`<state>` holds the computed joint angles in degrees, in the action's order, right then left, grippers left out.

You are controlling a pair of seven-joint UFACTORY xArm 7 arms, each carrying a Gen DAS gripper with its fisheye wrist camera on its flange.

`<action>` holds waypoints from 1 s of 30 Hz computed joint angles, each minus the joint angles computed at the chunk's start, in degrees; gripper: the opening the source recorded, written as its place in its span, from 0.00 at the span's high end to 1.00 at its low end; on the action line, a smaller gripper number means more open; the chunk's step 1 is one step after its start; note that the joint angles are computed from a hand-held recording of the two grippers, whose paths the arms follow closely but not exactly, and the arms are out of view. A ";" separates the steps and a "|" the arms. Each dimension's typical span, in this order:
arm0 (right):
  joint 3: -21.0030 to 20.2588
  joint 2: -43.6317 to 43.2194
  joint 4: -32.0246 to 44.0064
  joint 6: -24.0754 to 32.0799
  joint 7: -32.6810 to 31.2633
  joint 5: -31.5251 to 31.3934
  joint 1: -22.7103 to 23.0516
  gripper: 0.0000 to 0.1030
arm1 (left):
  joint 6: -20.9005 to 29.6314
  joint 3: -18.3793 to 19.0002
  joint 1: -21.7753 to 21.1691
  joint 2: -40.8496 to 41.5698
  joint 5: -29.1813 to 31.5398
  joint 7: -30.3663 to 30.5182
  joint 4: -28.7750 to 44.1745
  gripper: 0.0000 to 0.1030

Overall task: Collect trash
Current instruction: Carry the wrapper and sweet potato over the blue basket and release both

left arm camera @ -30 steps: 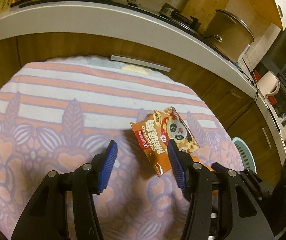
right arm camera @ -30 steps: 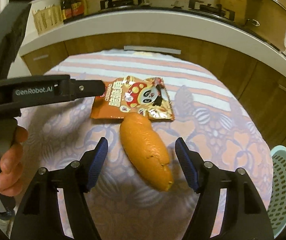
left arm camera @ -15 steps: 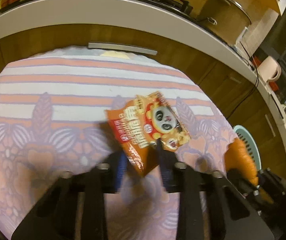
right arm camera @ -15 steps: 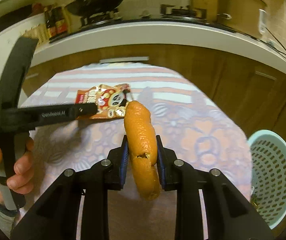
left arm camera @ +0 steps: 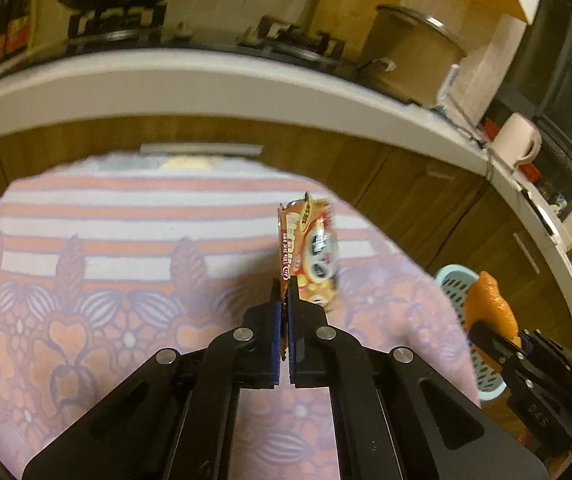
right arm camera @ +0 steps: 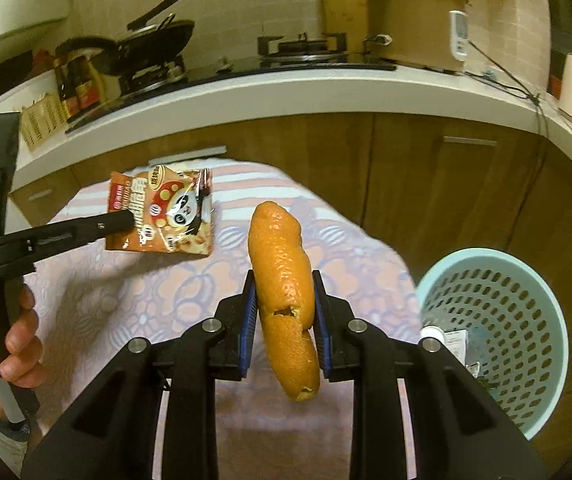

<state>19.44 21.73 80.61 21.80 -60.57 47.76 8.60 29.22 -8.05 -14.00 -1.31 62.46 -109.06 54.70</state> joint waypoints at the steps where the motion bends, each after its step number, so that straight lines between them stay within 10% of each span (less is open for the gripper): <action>1: 0.04 -0.12 0.07 -0.19 -0.13 0.26 -0.18 0.78 | 1.67 -0.54 -0.51 -0.01 0.07 0.54 0.96 1.00; 12: -1.21 -4.21 -1.46 -0.22 -6.29 8.66 -3.20 0.78 | 10.25 -2.78 -6.17 2.86 3.65 3.78 11.73 1.00; 30: -6.80 -4.65 0.47 1.14 -8.89 14.01 -6.99 0.78 | 9.33 2.39 -15.82 17.03 1.94 12.78 30.59 1.00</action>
<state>12.63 17.07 81.08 22.94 -69.47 61.78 1.62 38.55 -5.66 -29.82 15.72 64.40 -96.28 85.29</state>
